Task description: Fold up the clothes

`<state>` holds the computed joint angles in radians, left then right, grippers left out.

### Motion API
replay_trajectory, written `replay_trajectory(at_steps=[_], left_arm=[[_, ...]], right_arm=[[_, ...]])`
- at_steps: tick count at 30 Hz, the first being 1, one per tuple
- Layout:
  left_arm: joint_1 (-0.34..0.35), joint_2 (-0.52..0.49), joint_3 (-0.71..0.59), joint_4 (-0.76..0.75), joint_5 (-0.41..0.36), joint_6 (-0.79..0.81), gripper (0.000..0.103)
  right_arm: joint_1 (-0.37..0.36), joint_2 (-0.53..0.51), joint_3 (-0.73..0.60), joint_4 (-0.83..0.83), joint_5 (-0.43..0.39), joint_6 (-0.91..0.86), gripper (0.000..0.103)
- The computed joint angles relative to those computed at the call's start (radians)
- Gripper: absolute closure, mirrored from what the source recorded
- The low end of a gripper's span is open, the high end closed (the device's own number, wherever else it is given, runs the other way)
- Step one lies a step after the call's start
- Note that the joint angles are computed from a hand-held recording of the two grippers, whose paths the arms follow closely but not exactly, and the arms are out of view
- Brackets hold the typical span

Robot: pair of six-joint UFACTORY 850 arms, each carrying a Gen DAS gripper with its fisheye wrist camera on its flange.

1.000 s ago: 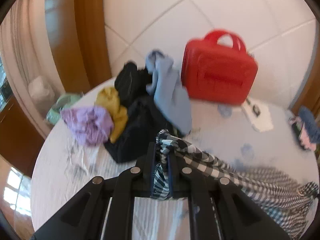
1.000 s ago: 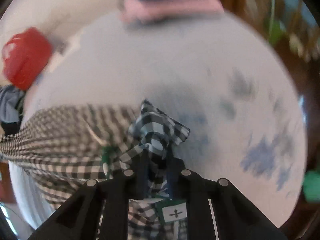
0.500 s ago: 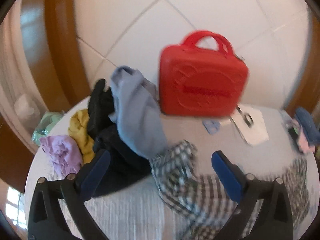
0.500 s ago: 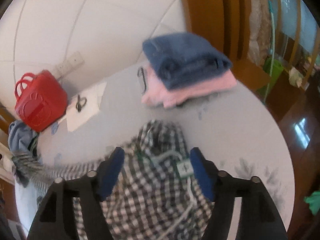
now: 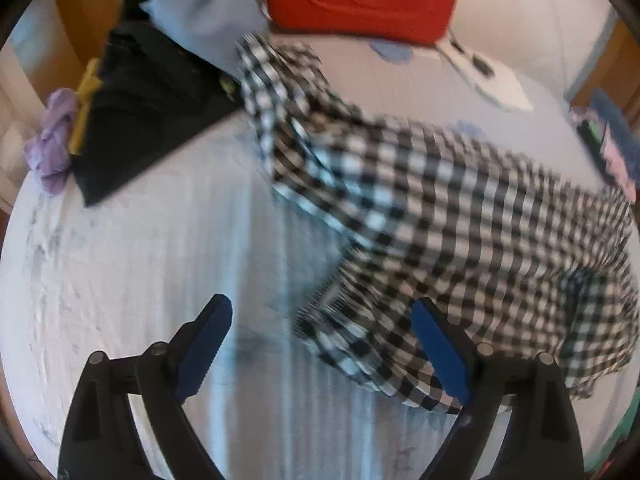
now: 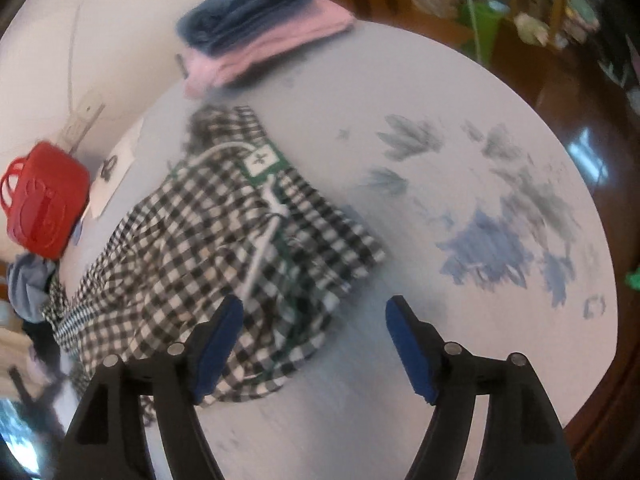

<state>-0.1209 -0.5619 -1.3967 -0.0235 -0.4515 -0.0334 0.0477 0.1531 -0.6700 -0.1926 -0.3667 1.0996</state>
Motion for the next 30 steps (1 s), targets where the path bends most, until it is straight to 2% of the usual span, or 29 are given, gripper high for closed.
replay_trajectory(at_steps=[4,7,8,9,11,13,15,16,18,20,23,25,26,28,30], left_arm=[[-0.032,-0.032,-0.007,0.081,-0.014,-0.075,0.011],[-0.030,-0.037,0.003,0.066,0.007,-0.105,0.012],[-0.031,-0.032,0.006,0.067,0.010,-0.103,0.018],[-0.032,-0.025,0.010,0.051,0.010,-0.082,0.026],[-0.034,-0.009,0.017,0.019,0.006,-0.049,0.083],[-0.025,0.018,0.034,-0.031,0.018,-0.031,0.083],[-0.003,0.067,0.067,-0.115,0.047,0.002,0.083],[0.012,0.100,0.089,-0.146,0.067,0.015,0.083],[0.045,0.179,0.137,-0.151,0.112,0.009,0.084],[0.088,0.260,0.180,-0.068,0.154,-0.060,0.084],[0.184,0.361,0.224,0.007,0.180,-0.131,0.084],[0.258,0.398,0.239,0.007,0.168,-0.134,0.084],[0.294,0.408,0.245,-0.044,0.157,-0.090,0.084],[0.365,0.418,0.258,-0.204,0.121,0.051,0.084],[0.400,0.421,0.271,-0.210,0.099,0.088,0.084]], right_arm=[[-0.027,-0.020,0.008,0.121,0.031,-0.115,0.025],[-0.032,-0.075,-0.019,0.075,0.029,-0.065,0.023],[-0.031,-0.094,-0.029,0.026,0.026,-0.004,0.020],[-0.029,-0.114,-0.040,-0.025,0.019,0.060,0.019],[-0.026,-0.157,-0.064,-0.079,0.001,0.138,0.019],[-0.020,-0.189,-0.081,-0.081,0.011,0.140,0.017],[0.000,-0.201,-0.093,-0.098,0.035,0.106,0.050],[0.010,-0.195,-0.094,-0.117,0.050,0.106,0.084],[0.027,-0.160,-0.081,-0.194,0.088,0.171,0.085],[0.048,-0.099,-0.057,-0.377,0.088,0.356,0.085],[0.070,0.034,-0.004,-0.521,0.069,0.523,0.085],[0.078,0.126,0.034,-0.506,0.066,0.528,0.085],[0.079,0.166,0.050,-0.477,0.065,0.506,0.085],[0.077,0.222,0.075,-0.385,0.085,0.424,0.085],[0.091,0.240,0.084,-0.252,0.049,0.299,0.085]])
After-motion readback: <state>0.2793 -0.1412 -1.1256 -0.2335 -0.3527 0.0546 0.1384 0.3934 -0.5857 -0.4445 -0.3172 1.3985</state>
